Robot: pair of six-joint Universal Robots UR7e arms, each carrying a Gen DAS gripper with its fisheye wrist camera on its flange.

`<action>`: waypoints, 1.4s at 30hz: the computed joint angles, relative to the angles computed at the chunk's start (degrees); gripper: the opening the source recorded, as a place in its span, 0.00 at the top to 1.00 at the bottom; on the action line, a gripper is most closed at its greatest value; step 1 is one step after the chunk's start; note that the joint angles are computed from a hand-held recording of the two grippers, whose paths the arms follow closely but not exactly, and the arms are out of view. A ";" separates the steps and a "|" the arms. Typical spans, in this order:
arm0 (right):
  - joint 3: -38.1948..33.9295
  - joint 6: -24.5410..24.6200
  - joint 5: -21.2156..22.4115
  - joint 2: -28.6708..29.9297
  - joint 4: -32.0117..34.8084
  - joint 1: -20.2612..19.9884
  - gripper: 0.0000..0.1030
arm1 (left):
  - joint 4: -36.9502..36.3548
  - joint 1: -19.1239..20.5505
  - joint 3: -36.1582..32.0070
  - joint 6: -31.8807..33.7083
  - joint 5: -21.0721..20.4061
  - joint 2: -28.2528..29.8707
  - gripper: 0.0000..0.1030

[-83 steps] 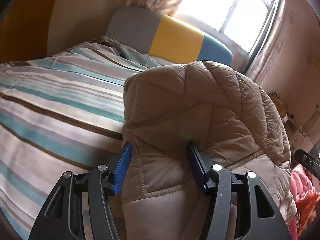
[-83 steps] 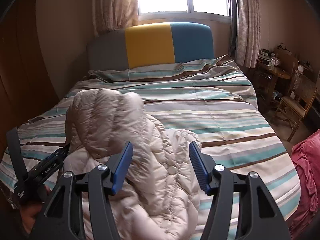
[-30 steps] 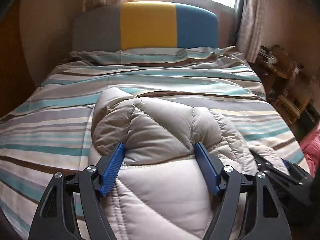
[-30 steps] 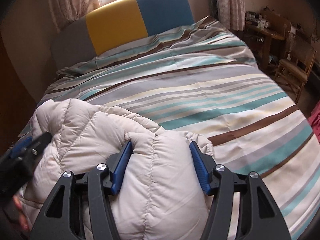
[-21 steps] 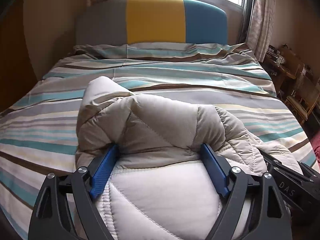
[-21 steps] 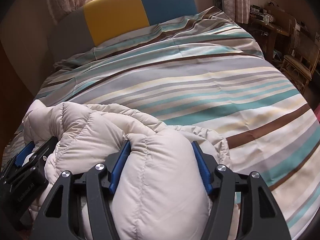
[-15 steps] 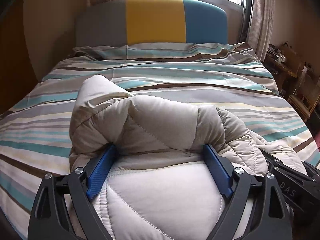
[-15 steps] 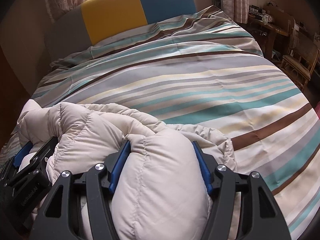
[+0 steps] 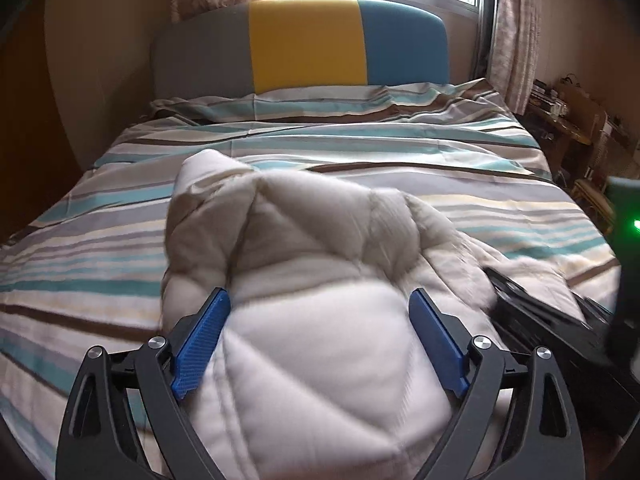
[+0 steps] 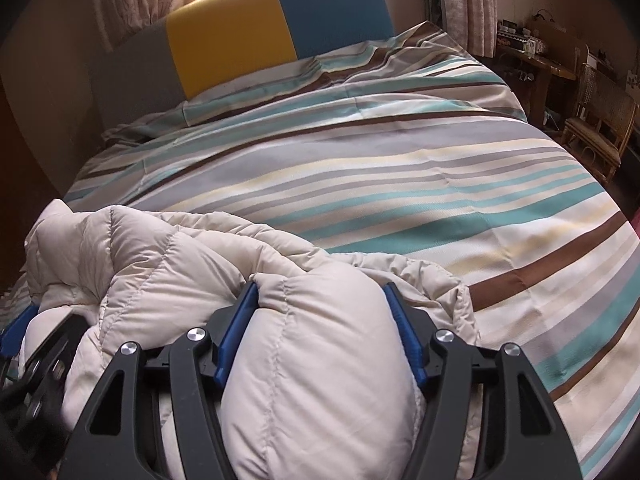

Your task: Fold large clothes

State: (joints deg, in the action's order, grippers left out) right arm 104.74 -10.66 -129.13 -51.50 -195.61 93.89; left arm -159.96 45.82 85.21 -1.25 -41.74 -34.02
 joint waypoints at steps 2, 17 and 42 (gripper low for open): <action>0.23 -1.56 -1.78 0.55 -2.37 0.93 0.39 | 1.91 -1.21 1.88 -0.34 1.22 -1.41 0.05; 8.62 -1.78 1.53 -2.70 -10.42 1.89 0.32 | -18.59 0.30 10.12 8.23 -4.98 -2.00 0.03; 5.08 -1.73 2.80 -5.23 -1.58 1.47 0.61 | 5.42 1.41 -12.14 6.43 1.74 6.25 0.03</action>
